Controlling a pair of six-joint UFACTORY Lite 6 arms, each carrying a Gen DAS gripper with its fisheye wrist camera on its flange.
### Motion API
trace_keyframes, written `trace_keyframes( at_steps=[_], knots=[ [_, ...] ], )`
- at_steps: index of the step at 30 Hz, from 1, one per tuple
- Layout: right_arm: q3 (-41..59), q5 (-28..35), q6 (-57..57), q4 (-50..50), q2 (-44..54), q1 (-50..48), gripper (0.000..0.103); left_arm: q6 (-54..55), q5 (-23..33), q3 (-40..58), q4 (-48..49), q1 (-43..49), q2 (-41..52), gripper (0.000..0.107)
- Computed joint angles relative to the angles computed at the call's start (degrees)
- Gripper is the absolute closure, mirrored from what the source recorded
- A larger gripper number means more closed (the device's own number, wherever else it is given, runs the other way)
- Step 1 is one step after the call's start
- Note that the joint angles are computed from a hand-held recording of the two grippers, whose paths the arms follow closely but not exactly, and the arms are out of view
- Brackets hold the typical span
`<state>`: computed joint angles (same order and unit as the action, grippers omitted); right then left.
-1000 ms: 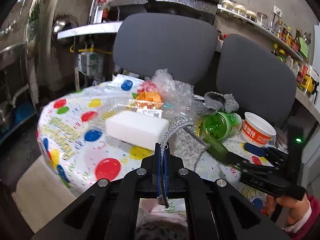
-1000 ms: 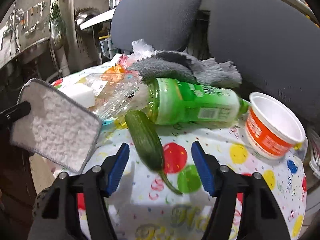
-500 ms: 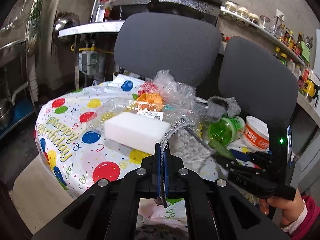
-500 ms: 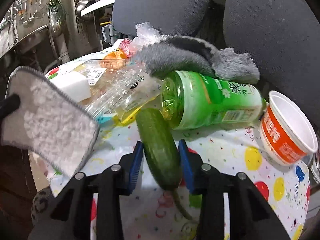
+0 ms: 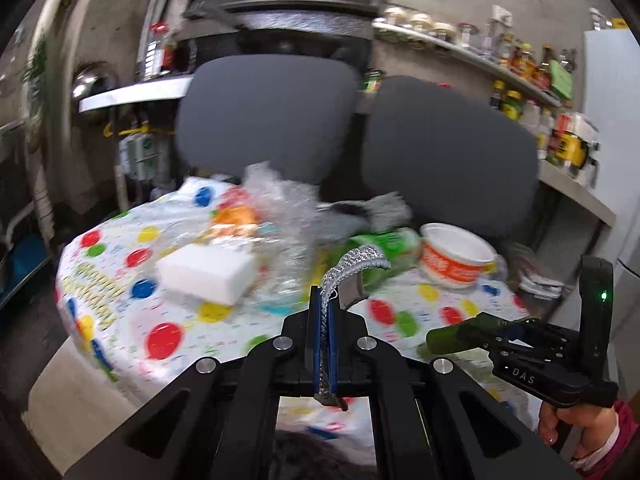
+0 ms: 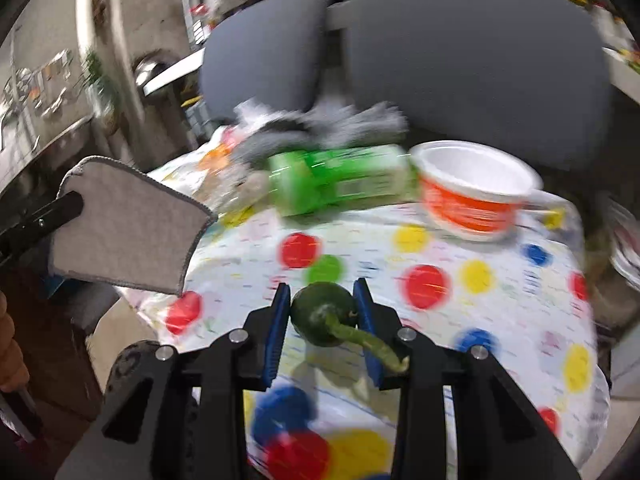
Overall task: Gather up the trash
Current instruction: 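Carry both items to the trash bin and open both tools over it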
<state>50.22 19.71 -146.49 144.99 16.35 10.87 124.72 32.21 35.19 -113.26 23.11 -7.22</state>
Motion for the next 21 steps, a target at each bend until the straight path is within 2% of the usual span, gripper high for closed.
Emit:
trace_keyframes(
  at_steps=[2,6,11,14,16,21],
  knots=[
    [-6.4,2.7,1.1,-1.6,-6.6,-5.4,0.070,-0.7,-0.8,-0.8,-0.3,-3.9,-2.6,0.104],
    [-13.1,4.9,9.1,-11.8,-17.2,-18.4,0.070,-4.5,-2.0,1.0,-0.3,-16.5,-4.3,0.104],
    [-15.6,8.4,18.6,-26.9,-23.4,-39.7,0.070,-3.0,-5.0,8.6,-6.5,-34.9,2.6,0.104],
    [-14.9,11.7,20.8,-33.5,-22.1,-52.6,0.070,-2.3,-7.9,18.6,-9.3,-47.8,14.4,0.104],
    [-13.4,13.3,21.2,-36.2,-19.3,-59.0,0.070,-5.3,-9.5,26.3,-7.3,-53.7,23.2,0.104],
    [-5.4,14.7,17.9,-36.9,-5.4,-69.1,0.070,-28.8,-15.0,52.5,13.0,-63.7,47.9,0.104]
  ],
)
